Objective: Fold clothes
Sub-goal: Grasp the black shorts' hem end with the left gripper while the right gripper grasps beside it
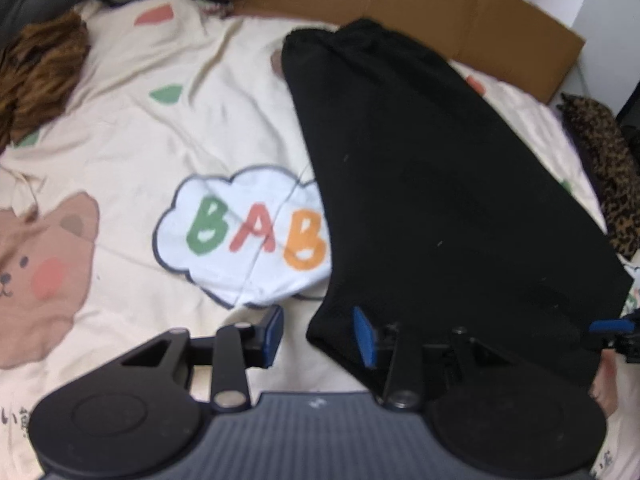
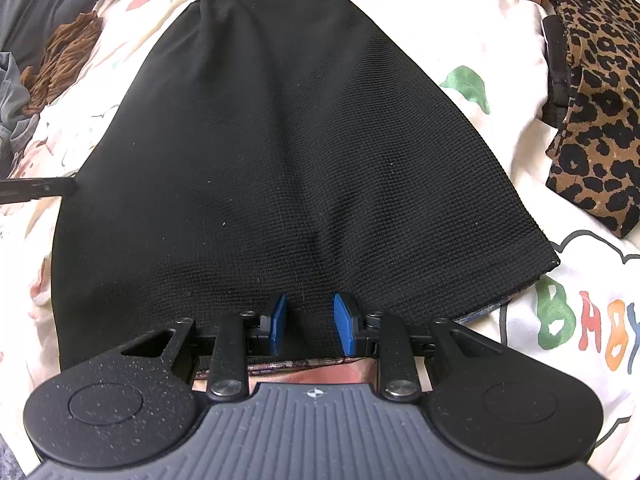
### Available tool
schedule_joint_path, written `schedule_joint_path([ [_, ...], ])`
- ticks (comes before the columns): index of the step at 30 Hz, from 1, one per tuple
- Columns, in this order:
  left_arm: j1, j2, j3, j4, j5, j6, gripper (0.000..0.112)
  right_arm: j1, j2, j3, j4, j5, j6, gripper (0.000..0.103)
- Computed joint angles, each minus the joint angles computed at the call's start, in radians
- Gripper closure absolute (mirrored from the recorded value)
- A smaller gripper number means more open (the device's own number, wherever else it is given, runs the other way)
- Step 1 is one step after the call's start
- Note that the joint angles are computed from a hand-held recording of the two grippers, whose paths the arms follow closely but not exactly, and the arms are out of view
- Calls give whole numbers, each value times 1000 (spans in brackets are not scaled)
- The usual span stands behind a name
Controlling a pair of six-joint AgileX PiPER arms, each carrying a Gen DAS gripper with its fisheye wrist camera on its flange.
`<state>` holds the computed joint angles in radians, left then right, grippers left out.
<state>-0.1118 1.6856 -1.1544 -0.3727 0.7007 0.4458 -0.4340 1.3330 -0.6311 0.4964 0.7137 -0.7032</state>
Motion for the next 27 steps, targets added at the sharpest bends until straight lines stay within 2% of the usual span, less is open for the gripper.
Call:
schedule_joint_path([
  [3,19,0,18,-9,2,37,71,-8,6,-4,7,4,-12,72],
  [5,30,-12,33,-14,9,63,73,32,21,-10,6,-18,27,72],
  [9,50,-42,41,-35,73,78,81,23,17,-5,10,-15,28,75],
  [13,99,-66,42,-122,158,58,81,11,16,-8,9,-4,37,76],
  [17,147,-86,52,-218,236,23,75,42,25,-12,-4,-15,64,76],
  [20,175,-90,64,-277,294,-1,74,-60,-4,-2,0,43,-15,78],
  [24,186,-79,87,-320,336,-28,66,-99,-11,4,-6,51,-29,84],
  [27,198,-65,112,-365,368,-37,66,-135,-4,2,-1,60,-40,87],
])
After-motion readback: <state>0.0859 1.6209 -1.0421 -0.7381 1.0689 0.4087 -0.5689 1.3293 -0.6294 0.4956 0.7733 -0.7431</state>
